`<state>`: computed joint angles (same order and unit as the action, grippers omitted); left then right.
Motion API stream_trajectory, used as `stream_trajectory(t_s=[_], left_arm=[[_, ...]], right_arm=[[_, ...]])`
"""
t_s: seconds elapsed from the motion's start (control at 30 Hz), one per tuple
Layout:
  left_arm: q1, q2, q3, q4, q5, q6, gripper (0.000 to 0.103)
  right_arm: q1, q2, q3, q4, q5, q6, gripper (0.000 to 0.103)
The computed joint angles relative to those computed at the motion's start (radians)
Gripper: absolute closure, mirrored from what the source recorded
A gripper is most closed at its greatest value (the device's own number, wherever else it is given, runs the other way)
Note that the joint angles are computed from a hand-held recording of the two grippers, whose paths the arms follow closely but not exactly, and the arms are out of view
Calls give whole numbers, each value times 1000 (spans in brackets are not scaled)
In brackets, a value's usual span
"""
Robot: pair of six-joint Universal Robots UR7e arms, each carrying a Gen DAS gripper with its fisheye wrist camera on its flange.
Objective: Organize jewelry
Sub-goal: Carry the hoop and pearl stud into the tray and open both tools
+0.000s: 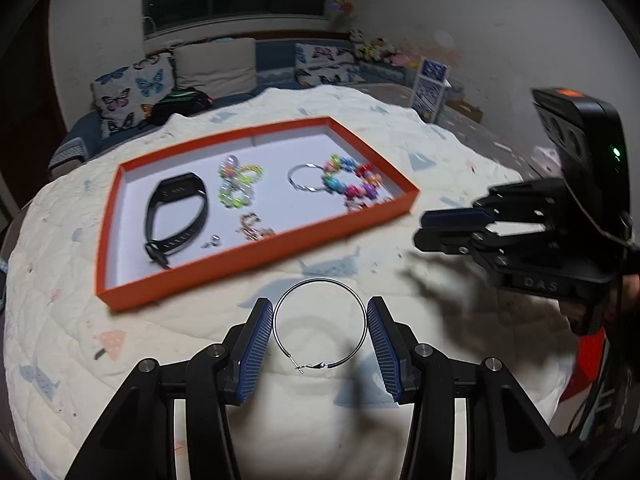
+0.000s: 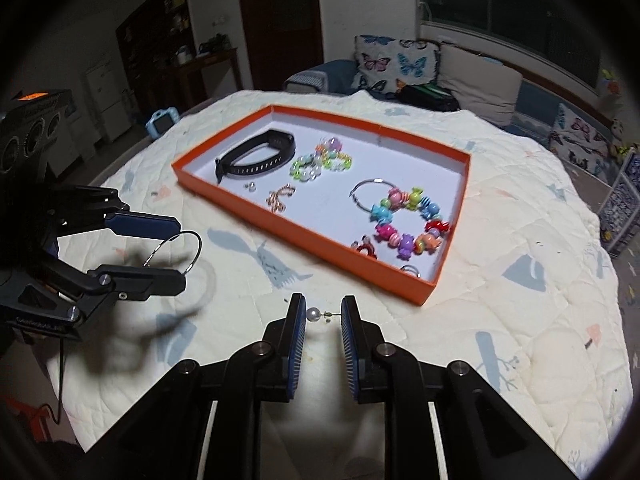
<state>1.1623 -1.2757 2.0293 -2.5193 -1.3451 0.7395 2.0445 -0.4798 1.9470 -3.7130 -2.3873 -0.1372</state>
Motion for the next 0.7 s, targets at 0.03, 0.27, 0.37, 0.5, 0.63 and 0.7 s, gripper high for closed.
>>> stream_trajectory(t_s=[0.03,0.27,0.37,0.5,0.63,0.7], left_arm=[[0,-3,-3,-4,-2,-4,51],[-15,-14,-3,-77,11,-48,51],[-23,-10,0,-128,33,-68,51],[-28,-1,-6,-179,48,-85,51],[-30,16,-16,-223,65,-101,51],[-28,26,-23,-236,70,-114,51]], right_arm=[[4,-1,-3,-1,-7,9,82],[28,10,-32,-22,-65,39,82],[33,16,-50,-22,-81,46,82],[36,25,-76,-31,-105,37,82],[29,30,-98,-35,-104,40,82],[28,35,-109,-39,-109,39,82]])
